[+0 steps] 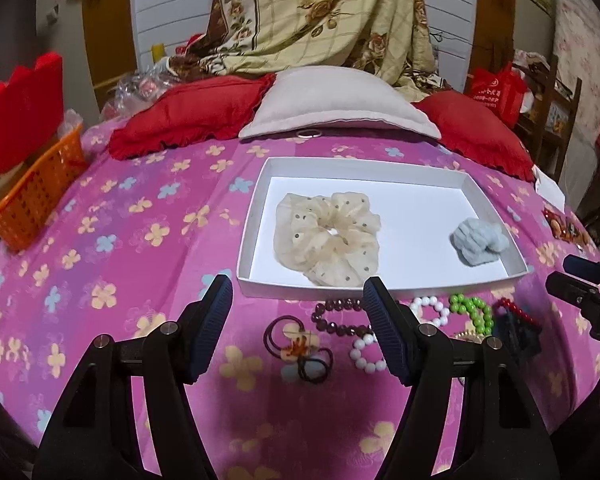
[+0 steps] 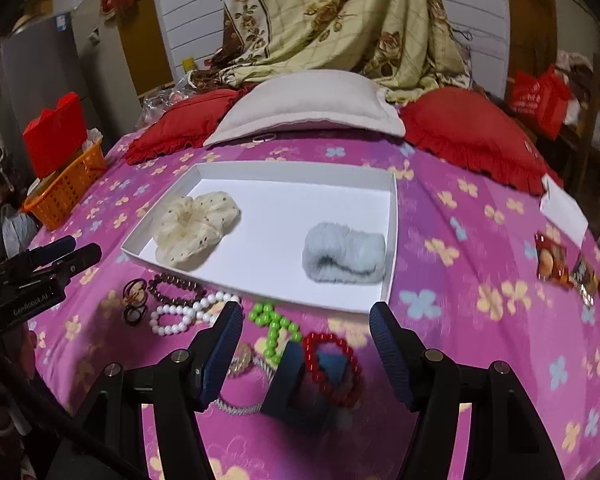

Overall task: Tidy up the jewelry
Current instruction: 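Lift both tools away from the tray toward the remaining jewelry, then grasp the hair tie with orange charm with left tool while right tool grasps red bead bracelet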

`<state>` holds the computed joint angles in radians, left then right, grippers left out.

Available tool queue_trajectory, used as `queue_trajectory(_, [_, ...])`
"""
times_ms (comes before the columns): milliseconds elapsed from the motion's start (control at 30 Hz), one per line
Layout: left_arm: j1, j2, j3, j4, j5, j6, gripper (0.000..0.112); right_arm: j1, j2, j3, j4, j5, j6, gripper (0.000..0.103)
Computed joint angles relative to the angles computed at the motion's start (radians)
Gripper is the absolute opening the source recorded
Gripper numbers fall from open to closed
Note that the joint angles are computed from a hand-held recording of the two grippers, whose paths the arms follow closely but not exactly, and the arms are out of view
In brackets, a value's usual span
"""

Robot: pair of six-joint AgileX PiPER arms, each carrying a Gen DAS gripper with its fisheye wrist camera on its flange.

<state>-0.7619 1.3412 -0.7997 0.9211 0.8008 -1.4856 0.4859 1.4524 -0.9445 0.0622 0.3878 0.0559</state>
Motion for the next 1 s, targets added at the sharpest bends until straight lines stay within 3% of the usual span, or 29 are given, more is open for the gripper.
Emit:
queue_trajectory(300, [-0.092,-0.031,0.009,0.02,0.078,-0.049,0.068,-0.032,-0.073,0.066,0.046,0.008,-0.036,0.064])
queue_trajectory(667, [-0.088,-0.047,0.053,0.0,0.059,-0.053,0.068,-0.085,-0.097,0.114,0.131,0.019,-0.149,0.064])
queue_trajectory(733, [-0.052,-0.071,0.083,-0.028,0.009,-0.035,0.068,-0.097,-0.096,0.12,0.147,0.023,-0.175,0.064])
queue_trajectory(833, [0.063,-0.124,0.148,-0.127,-0.14,0.038,0.068,-0.102,-0.097,0.138,0.14,0.014,-0.19,0.064])
queue_trajectory(900, [0.17,-0.142,0.186,-0.269,-0.254,0.161,0.068,-0.1,-0.092,0.152,0.117,0.003,-0.186,0.064])
queue_trajectory(1000, [0.238,-0.132,0.211,-0.379,-0.321,0.267,0.068,-0.113,-0.076,0.168,0.137,-0.009,-0.23,0.064])
